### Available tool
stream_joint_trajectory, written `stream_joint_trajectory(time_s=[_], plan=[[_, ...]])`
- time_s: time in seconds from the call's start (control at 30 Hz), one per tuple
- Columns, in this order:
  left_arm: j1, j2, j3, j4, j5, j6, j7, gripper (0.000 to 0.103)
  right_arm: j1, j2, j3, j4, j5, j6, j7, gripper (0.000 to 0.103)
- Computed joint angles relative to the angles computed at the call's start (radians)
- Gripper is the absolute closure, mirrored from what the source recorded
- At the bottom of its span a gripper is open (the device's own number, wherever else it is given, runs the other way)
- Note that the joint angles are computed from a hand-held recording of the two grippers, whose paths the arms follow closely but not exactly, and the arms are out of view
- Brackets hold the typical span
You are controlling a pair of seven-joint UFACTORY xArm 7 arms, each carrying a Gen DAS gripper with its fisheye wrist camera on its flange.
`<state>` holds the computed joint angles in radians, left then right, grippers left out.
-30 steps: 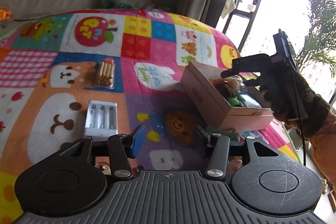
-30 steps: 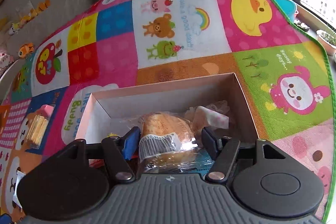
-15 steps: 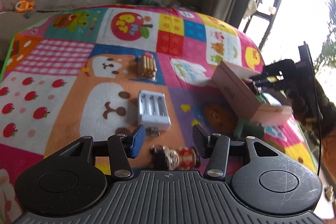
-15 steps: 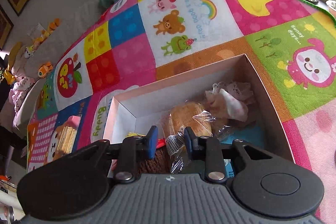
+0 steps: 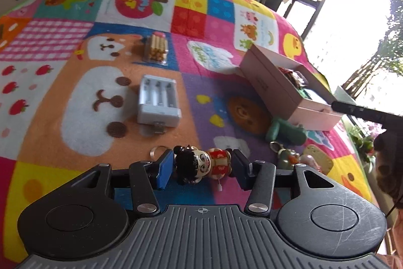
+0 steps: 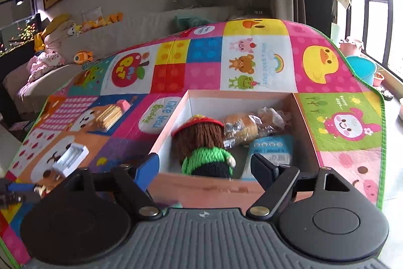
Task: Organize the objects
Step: 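Grasp the wafer-stick pack with the left gripper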
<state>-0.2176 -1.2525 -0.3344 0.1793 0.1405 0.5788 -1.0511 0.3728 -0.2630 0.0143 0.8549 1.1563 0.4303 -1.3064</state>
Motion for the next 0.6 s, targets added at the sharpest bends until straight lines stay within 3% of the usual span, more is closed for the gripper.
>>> stream_joint_trajectory(time_s=[0.07, 0.13, 0.2, 0.27, 0.37, 0.43, 0.5, 0.6], plan=[[0.005, 0.126, 0.022, 0.023, 0.004, -0.125, 0.036, 0.049, 0.000, -0.039, 0.000, -0.063, -0.002, -0.028, -0.029, 0.021], [0.053, 0.240, 0.004, 0.087, 0.034, -0.190, 0.069, 0.049, 0.007, -0.059, -0.001, -0.107, -0.005, -0.064, -0.039, 0.021], [0.141, 0.301, -0.028, 0.143, 0.082, -0.255, 0.085, 0.049, 0.026, -0.071, -0.011, -0.137, 0.019, -0.103, -0.063, 0.021], [0.279, 0.350, -0.061, 0.198, 0.141, -0.309, 0.094, 0.046, 0.056, -0.080, -0.027, -0.160, 0.086, -0.147, -0.129, 0.020], [0.530, 0.468, -0.138, 0.327, 0.236, -0.242, 0.075, 0.049, 0.082, -0.085, -0.043, -0.172, 0.195, -0.170, -0.213, 0.017], [0.633, 0.583, -0.163, 0.412, 0.301, -0.186, 0.060, 0.049, 0.076, -0.082, -0.037, -0.176, 0.248, -0.161, -0.248, 0.017], [0.692, 0.682, -0.185, 0.482, 0.353, -0.127, 0.031, 0.050, 0.060, -0.077, -0.019, -0.181, 0.274, -0.153, -0.264, 0.017], [0.693, 0.798, -0.161, 0.535, 0.388, -0.114, 0.008, 0.050, 0.036, -0.070, 0.007, -0.189, 0.279, -0.145, -0.271, 0.017]])
